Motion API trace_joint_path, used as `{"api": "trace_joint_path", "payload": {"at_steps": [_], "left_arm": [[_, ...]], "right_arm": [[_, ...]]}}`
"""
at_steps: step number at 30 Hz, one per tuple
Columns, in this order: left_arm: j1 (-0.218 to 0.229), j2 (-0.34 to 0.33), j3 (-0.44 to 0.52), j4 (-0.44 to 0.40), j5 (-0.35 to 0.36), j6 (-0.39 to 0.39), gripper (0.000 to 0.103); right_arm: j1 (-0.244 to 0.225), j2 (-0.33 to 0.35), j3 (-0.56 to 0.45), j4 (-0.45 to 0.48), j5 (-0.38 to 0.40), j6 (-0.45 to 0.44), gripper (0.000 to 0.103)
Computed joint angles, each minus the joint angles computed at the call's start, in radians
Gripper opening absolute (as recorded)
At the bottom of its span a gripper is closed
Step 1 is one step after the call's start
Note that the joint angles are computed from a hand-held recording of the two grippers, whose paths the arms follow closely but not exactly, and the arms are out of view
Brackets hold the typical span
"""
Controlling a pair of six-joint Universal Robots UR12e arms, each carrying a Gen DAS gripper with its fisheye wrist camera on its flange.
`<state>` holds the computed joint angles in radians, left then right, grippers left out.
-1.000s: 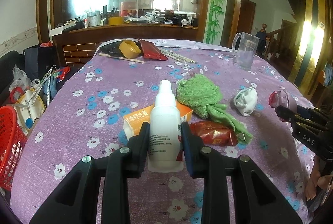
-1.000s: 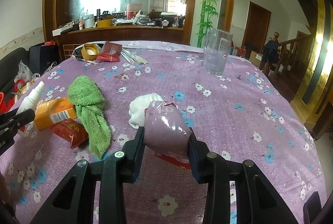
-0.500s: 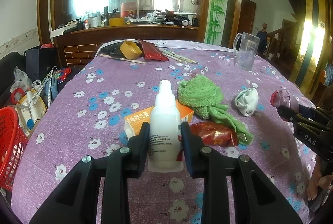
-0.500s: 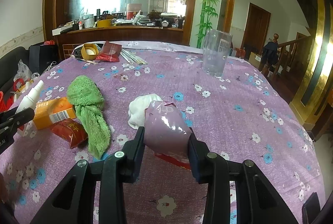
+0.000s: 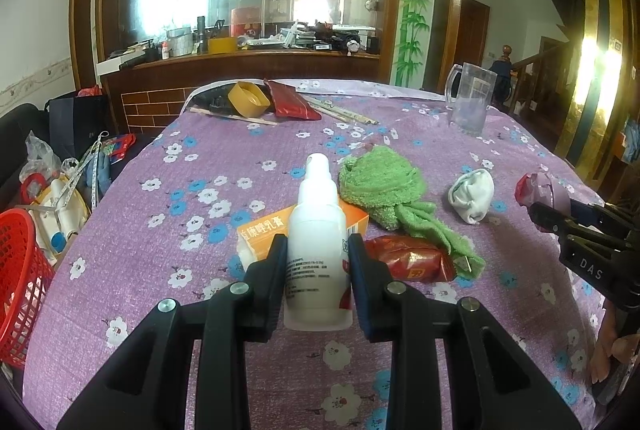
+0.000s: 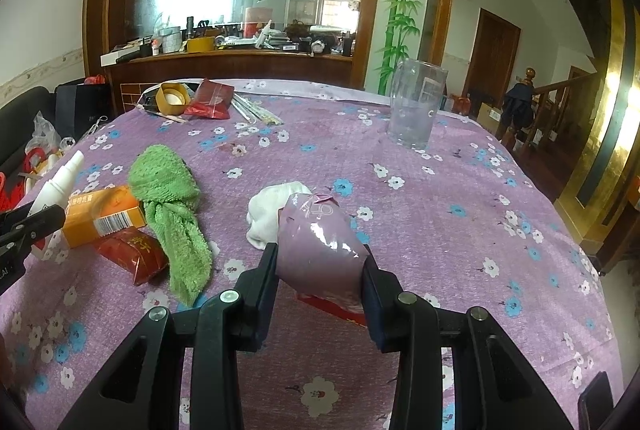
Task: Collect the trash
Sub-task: 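Lift the white bottle and pink wrapper off the table with both grippers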
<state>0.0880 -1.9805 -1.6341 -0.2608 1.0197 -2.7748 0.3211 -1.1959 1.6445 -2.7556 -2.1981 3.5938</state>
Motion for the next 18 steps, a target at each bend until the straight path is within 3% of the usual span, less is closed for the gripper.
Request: {"api": "trace_joint_path", "payload": {"at_steps": [12, 18], "left_arm": [[0.003, 0.003, -0.002, -0.002, -0.014, 0.005, 0.029], [0.019, 0.035, -0.028, 0.001, -0.031, 0.009, 0.029]], "right_arm": [[0.001, -0.005, -0.009, 0.054, -0.001, 0.041, 0.041], [0.034, -0.029, -0.004, 0.087, -0.010, 0.057, 0.041]]}}
